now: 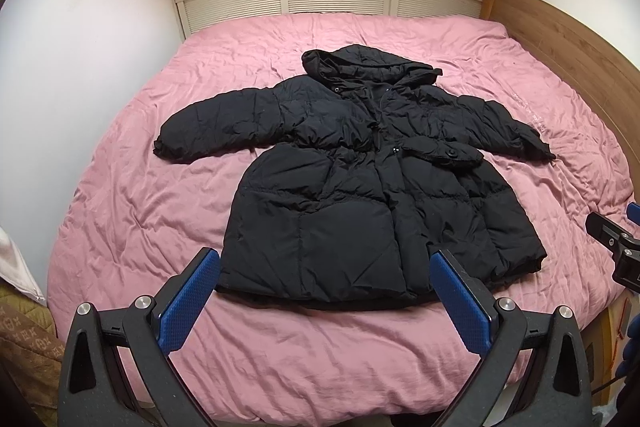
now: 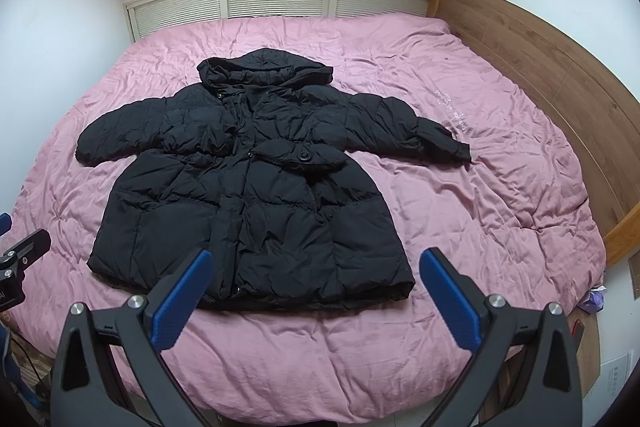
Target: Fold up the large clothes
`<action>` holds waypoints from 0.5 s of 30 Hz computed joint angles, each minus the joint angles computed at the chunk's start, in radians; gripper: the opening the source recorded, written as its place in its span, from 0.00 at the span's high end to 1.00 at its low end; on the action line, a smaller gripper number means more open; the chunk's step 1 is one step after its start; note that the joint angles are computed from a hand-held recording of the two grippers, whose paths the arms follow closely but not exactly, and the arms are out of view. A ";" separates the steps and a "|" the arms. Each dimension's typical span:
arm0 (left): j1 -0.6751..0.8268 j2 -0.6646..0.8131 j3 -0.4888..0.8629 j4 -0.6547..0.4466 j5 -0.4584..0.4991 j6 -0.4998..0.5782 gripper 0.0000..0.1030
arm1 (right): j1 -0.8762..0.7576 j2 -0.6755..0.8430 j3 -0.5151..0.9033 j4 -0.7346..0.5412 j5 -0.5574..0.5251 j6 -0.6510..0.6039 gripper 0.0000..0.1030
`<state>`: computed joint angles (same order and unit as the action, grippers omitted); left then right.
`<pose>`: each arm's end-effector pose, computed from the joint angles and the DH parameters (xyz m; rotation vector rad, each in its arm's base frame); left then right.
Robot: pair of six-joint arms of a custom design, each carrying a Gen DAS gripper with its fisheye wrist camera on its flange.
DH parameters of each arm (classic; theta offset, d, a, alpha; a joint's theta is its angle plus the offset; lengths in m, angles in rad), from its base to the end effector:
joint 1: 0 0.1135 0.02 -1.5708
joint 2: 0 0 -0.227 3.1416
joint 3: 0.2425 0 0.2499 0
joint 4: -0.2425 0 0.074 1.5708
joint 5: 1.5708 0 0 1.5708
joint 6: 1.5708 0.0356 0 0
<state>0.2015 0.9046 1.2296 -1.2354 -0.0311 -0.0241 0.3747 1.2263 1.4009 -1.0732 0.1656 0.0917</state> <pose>0.1543 0.0326 0.3397 -0.2927 2.4668 0.1139 0.2253 0.0823 0.3430 -0.2753 2.4369 0.0000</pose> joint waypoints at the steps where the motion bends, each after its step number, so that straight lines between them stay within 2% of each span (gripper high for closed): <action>1: 0.004 0.001 0.001 0.000 0.003 0.004 0.01 | -0.010 -0.001 0.003 -0.003 -0.006 -0.008 0.00; 15: 0.043 -0.016 -0.020 -0.003 0.031 0.086 0.01 | 0.040 -0.004 0.005 -0.012 0.031 0.030 0.00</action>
<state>0.2449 0.8884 1.2099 -1.2381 -0.0004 0.0619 0.4145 1.2226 1.4061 -1.0853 0.1963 0.1212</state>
